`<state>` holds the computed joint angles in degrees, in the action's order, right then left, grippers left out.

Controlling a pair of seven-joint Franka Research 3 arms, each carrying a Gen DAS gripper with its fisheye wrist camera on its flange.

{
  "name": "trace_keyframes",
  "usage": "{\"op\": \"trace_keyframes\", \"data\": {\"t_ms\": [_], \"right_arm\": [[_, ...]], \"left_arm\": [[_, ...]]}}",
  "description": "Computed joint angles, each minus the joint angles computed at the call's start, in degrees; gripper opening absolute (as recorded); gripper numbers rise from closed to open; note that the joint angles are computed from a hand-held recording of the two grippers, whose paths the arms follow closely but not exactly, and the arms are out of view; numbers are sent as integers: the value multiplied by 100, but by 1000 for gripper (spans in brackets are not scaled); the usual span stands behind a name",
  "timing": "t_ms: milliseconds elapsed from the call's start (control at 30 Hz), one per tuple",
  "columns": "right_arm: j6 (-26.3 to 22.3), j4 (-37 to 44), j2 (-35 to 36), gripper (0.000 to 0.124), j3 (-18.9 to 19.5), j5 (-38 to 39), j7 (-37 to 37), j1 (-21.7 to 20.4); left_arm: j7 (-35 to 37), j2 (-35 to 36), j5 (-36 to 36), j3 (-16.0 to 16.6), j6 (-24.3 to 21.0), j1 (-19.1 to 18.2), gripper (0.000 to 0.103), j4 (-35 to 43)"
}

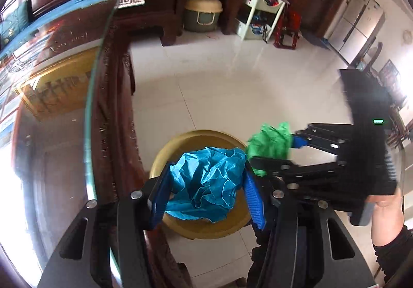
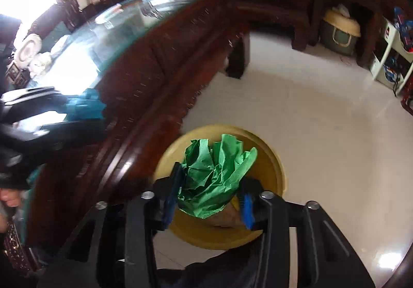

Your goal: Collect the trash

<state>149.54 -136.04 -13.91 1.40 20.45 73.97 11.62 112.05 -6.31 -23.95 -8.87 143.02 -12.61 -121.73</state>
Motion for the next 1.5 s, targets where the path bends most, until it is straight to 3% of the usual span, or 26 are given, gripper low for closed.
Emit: {"op": "trace_keyframes", "data": {"t_ms": [67,367,700,800,867,1200,1500], "right_arm": [[8,71,238,56,-86,116,-71,-19],[-274,-204,153,60,-339,1068,-922,-143],[-365,-738,-410,61,-391,814,-822,-454],[-399,-780,-459,61,-452,794,-944,-463],[-429,-785,-466,61,-465,824,-1018,-448],[-445,-625,-227,61,-401,812,-1106,-426],[-501,-665,-465,61,-334,610,-879,-481]], "left_arm": [[-117,119,122,-50,-39,-8,53,96],[-408,686,451,-237,-343,56,53,523],[-678,1879,899,-592,-918,125,54,1568],[-712,2099,1032,-672,-994,117,62,1741],[-772,2148,1217,-687,-1025,93,71,1770],[-646,2094,1537,-722,-1125,94,72,1690],[-441,1764,1144,-737,-942,211,72,1431]]}}
